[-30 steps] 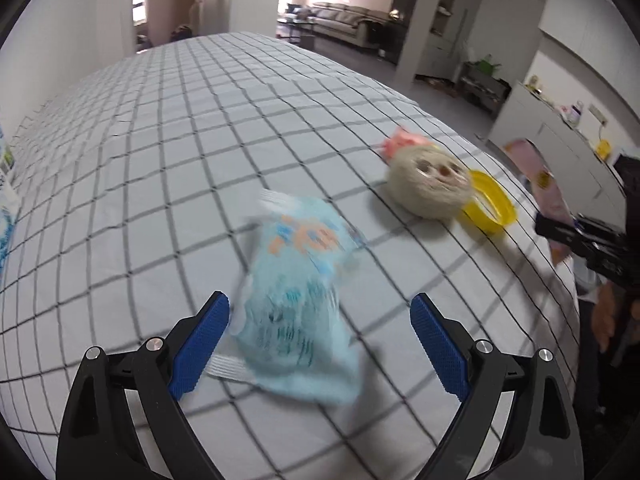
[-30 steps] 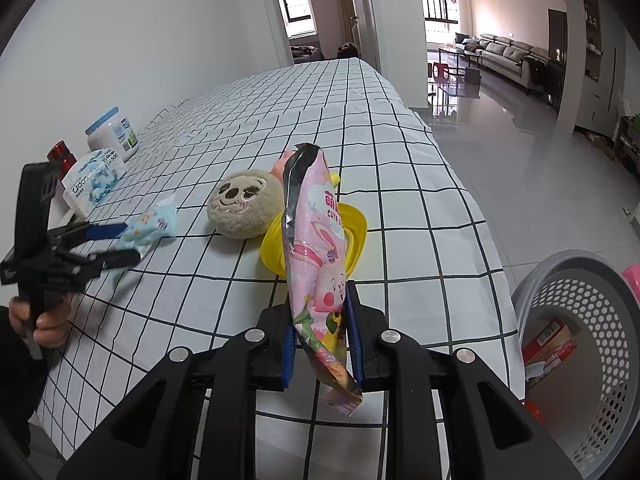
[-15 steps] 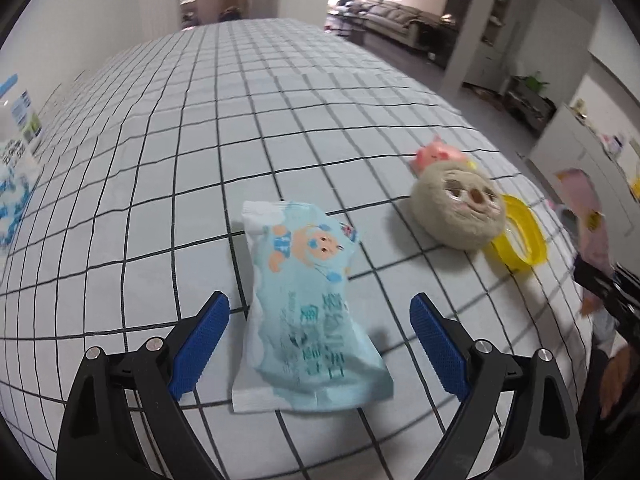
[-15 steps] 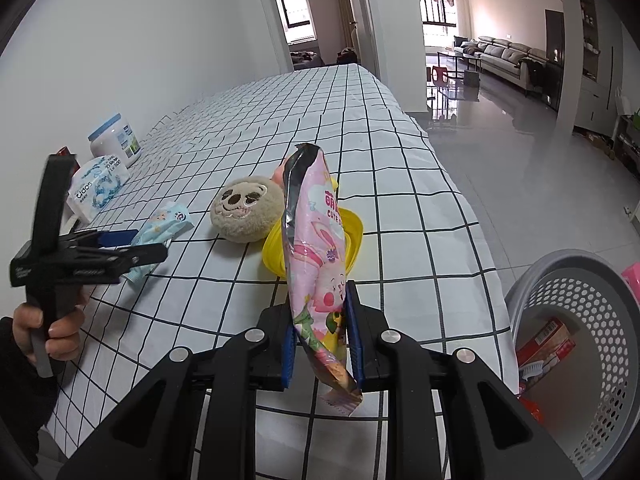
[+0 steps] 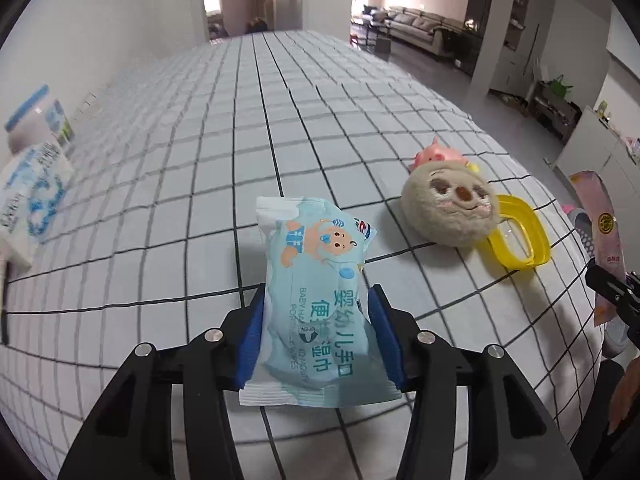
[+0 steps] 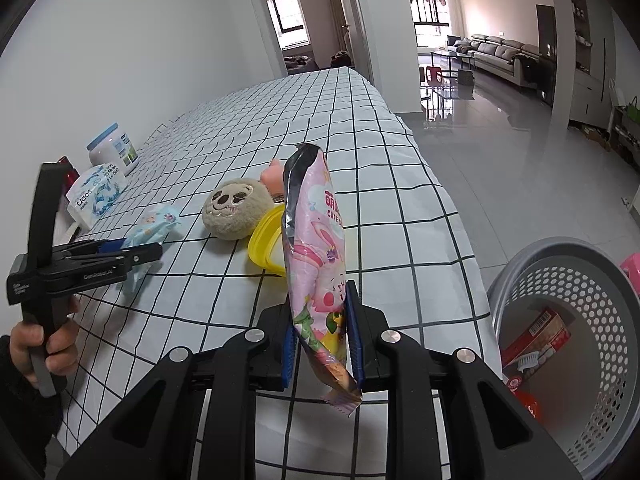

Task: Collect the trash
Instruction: 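Grasp the blue wipes pack with the left gripper while the right holds the pink bag, then carry the wipes pack and pink bag over the basket with both grippers, then open both grippers to drop the wipes and pink bag into the basket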

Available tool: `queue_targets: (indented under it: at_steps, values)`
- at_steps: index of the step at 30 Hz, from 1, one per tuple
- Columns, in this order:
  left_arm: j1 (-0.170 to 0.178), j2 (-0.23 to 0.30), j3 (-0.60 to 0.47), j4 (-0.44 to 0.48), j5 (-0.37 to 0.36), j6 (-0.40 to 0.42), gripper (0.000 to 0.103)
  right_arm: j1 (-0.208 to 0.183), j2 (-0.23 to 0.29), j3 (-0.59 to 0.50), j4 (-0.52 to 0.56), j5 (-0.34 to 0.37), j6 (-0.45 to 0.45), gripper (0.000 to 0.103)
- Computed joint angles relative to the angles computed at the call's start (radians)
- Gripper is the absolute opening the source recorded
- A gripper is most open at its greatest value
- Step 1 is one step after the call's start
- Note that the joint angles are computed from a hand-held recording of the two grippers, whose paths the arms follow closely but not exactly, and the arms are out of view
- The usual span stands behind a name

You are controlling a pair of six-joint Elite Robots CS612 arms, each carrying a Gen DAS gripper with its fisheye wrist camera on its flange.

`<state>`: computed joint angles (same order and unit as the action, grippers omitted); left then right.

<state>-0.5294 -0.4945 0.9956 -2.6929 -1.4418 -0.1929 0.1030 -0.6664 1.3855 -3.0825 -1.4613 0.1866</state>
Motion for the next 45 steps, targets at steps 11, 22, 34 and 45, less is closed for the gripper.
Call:
queue_targets:
  at_steps: [11,22,34,45]
  values:
    - [-0.073,-0.062,0.109,-0.142,0.029,0.015,0.049,-0.027,-0.044,0.105,-0.066,-0.007,0.036,0.021]
    - [-0.153,-0.062,0.110,-0.190,-0.032,0.065,0.049,-0.076,-0.115,0.275,-0.175,-0.075,0.117,0.021]
    - [-0.205,-0.009,0.018,-0.116,-0.094,0.075,0.049,-0.131,-0.155,0.393,-0.255,-0.133,0.199,0.021]
    - [-0.239,0.048,-0.093,-0.025,-0.096,0.140,0.049,-0.170,-0.158,0.426,-0.280,-0.111,0.239,0.021]
